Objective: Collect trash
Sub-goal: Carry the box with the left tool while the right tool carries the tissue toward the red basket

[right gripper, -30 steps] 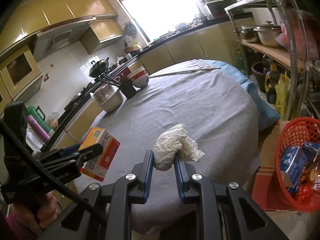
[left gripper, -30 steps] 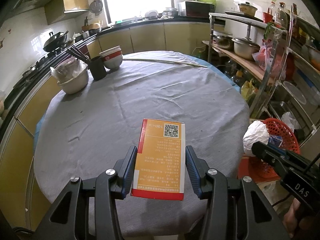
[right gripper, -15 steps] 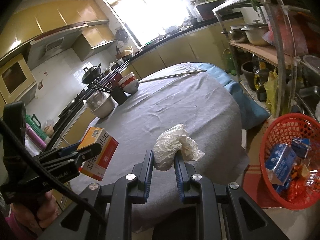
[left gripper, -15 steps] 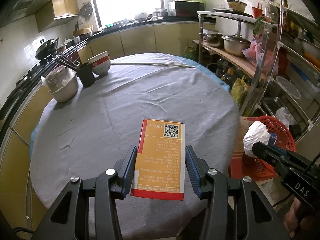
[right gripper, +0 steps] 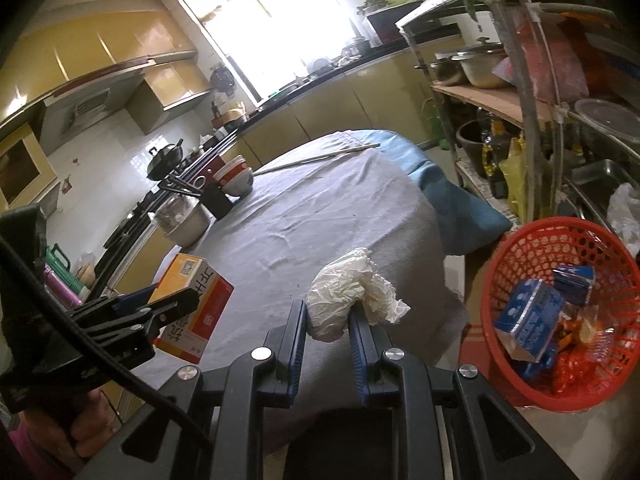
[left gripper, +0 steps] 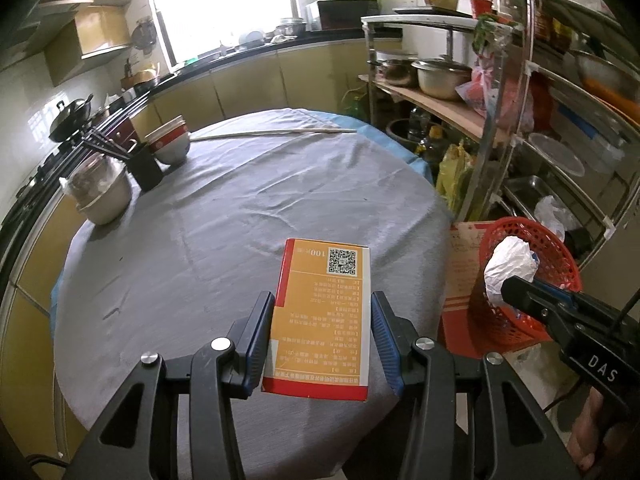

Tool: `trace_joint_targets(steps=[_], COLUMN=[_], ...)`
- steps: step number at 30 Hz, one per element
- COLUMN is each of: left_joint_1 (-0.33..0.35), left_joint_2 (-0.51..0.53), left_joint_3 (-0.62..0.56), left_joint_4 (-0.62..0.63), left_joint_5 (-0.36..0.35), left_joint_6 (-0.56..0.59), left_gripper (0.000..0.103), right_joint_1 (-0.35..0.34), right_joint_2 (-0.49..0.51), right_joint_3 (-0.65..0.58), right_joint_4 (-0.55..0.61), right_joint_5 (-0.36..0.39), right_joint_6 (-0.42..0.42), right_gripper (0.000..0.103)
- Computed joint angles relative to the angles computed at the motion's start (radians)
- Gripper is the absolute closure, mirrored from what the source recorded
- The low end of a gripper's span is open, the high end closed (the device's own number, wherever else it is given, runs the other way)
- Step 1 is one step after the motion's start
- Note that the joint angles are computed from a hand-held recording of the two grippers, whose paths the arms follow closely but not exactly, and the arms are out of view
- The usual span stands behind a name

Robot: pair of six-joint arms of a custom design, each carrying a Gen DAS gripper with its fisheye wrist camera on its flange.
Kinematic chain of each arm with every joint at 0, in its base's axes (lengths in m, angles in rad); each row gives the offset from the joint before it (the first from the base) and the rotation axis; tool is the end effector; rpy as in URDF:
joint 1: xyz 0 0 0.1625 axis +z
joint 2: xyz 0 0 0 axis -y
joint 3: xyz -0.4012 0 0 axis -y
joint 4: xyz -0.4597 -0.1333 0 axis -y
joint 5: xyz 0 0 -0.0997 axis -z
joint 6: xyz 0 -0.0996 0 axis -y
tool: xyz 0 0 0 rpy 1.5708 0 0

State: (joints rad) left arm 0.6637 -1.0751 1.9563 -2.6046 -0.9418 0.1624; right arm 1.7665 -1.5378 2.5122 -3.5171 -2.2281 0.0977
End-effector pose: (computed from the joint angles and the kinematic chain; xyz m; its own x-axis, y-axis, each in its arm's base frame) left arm -0.3498 -0.5171 0.0963 -0.4352 0.6727 -0.5984 0.8603 0.5068 -0.0560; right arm 0.1474 -0.3712 0.2210 -0.8812 0.3934 0.2622 -0.0238 0.5171 -0.8556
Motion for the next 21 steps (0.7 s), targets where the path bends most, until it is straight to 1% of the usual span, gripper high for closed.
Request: trace_joint_targets(steps=[12, 17, 20, 21], left_joint_1=[-0.032, -0.037, -0.038, -0.042], left_joint_2=[0.034, 0.056, 0.079, 0.088], left_joint_3=[0.000, -0.008, -0.029, -0.033], left_joint_4=[-0.003, -0.016, 0.010, 0.014], left_joint_5=[-0.031, -0.117, -0.194, -0.210], left_joint_6=[0.022, 0.049, 0.040, 0.038], left_gripper=[0.053, 0.053, 0.053, 0.053], right_joint_1=[-0.032, -0.055, -0.067, -0.072], right_joint_2=[-0.111, -0.187, -0.252, -0.277], right_joint_3=[0.063, 0.099, 0.129, 0.140], right_joint_4=[0.016, 0.025, 0.034, 0.038], right_joint_5=[-0.042, -0.071, -0.105, -0.118], right_joint_6=[0.027, 0.032, 0.045, 0.047], right_gripper=[0.080, 0.080, 0.079, 0.079])
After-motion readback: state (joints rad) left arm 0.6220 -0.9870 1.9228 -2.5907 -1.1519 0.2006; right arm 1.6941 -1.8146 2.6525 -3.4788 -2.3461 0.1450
